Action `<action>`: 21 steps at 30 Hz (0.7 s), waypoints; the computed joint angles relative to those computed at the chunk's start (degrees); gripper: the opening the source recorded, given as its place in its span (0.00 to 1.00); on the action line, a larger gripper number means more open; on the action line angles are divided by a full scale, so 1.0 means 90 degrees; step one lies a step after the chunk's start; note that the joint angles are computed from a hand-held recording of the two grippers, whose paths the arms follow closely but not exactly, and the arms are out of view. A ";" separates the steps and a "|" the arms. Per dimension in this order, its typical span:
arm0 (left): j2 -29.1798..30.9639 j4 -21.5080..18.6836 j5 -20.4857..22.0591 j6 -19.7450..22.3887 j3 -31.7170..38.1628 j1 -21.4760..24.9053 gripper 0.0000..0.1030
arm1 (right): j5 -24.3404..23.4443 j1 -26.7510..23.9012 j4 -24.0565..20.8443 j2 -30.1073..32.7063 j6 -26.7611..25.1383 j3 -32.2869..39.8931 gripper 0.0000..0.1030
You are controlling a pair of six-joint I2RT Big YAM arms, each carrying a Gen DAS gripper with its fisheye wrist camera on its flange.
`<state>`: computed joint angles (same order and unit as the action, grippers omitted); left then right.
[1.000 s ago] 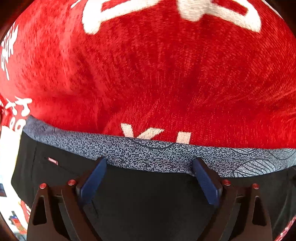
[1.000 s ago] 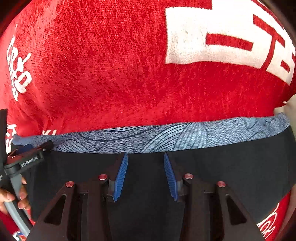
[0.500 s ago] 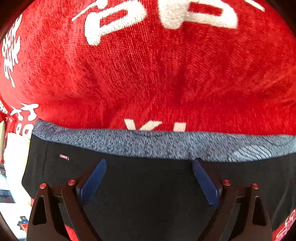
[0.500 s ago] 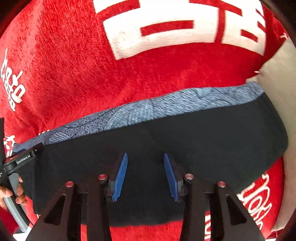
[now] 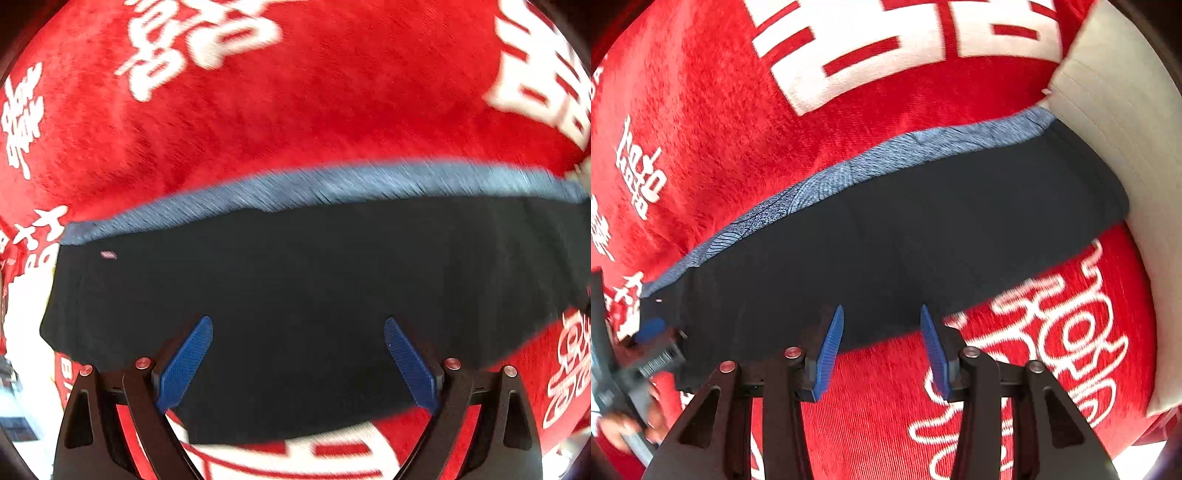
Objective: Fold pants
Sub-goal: 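Grasp the trouser end with the right gripper and lift it up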
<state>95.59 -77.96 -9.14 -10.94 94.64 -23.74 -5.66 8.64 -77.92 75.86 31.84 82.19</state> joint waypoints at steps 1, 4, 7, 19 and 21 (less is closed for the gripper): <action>-0.0014 -0.0037 0.0012 -0.0028 -0.0118 -0.0085 0.92 | -0.0044 -0.0055 -0.0013 -0.0091 0.0030 -0.0065 0.49; -0.0222 0.0255 -0.0267 -0.0241 -0.0504 -0.0279 0.92 | -0.0130 -0.0205 -0.0062 -0.0388 0.0133 -0.0341 0.51; -0.0214 0.0174 -0.0449 -0.0299 -0.0473 -0.0380 0.96 | -0.0259 -0.0393 -0.0115 -0.0660 0.0257 -0.0653 0.51; 0.0276 -0.0674 -0.0201 -0.0433 0.0913 -0.0948 0.96 | -0.1685 -0.1531 0.0717 -0.1721 0.1022 -0.1806 0.57; 0.0442 -0.0697 -0.0074 -0.0545 0.1203 -0.1120 0.96 | -0.1757 -0.1670 0.1043 -0.1743 0.1195 -0.1902 0.57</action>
<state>99.57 -84.22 -9.81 -15.85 105.46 -33.82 -21.47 -6.39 -68.53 60.18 42.60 65.08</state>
